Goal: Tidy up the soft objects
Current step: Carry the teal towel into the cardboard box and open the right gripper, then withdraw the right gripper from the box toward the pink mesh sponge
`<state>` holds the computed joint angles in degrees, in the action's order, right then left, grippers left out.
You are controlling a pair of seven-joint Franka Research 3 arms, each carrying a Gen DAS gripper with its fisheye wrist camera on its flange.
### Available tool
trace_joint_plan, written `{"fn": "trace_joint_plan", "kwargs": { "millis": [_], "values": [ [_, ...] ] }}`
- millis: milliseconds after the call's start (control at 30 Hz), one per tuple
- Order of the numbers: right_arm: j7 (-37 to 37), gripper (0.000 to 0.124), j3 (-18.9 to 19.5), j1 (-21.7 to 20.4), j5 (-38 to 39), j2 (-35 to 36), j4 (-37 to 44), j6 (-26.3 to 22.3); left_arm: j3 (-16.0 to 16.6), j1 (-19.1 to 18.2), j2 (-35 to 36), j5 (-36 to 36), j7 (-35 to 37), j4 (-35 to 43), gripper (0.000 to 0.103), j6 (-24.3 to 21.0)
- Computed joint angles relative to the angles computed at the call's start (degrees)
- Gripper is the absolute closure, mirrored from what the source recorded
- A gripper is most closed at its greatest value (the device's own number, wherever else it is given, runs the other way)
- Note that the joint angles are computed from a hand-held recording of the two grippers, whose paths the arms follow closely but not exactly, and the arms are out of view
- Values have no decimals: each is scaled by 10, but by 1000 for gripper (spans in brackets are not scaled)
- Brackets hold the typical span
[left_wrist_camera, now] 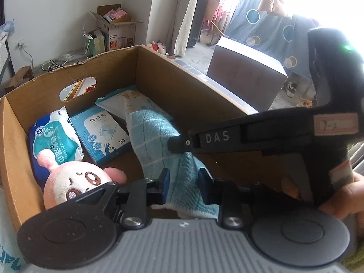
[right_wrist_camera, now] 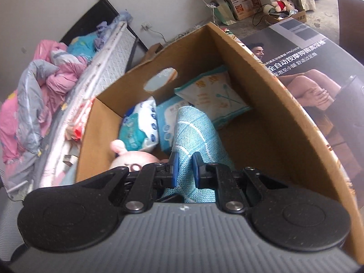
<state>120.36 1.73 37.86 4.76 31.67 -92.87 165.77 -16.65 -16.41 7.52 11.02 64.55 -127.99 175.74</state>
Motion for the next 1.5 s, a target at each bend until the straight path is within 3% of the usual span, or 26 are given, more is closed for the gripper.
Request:
{"fn": "trace_joint_plan", "kwargs": {
  "millis": [133,233,367,433,567,667,767,833,900,1033,1167,1433,1500],
  "values": [
    [26,112,-57,39,-69,11,24,-37,27,-18,-3,55,-40,1,62,-16],
    [65,109,-104,73,-144,14,36,-63,28,-13,-15,64,-50,-7,58,-25],
    [107,111,-127,91,-225,12,38,-73,33,-9,-35,87,-75,-23,55,-27],
    [147,105,-153,114,-281,4,32,-82,35,-7,-49,103,-94,-34,54,-28],
    [159,105,-111,76,-285,-22,6,-41,38,2,-78,167,-155,-53,53,-27],
    [80,105,-33,16,-219,-23,12,-26,32,20,-103,237,-219,-68,50,-24],
    [-53,105,75,-60,-95,13,63,-72,17,49,-132,325,-297,-82,44,-27],
    [-111,105,113,-84,-38,54,121,-132,4,67,-149,378,-338,-88,42,-41],
    [-118,105,101,-72,-22,99,189,-204,0,74,-163,398,-353,-96,39,-52],
    [-77,105,30,-20,-37,159,290,-312,5,81,-187,391,-349,-120,37,-46],
    [-24,105,-45,42,-124,165,308,-327,1,101,-207,392,-356,-141,34,-32],
    [13,105,-47,44,-160,177,338,-372,-6,130,-253,357,-354,-188,31,-17],
    [18,104,-40,38,-156,166,319,-357,-11,140,-272,348,-354,-203,29,-13]
  ]
}}
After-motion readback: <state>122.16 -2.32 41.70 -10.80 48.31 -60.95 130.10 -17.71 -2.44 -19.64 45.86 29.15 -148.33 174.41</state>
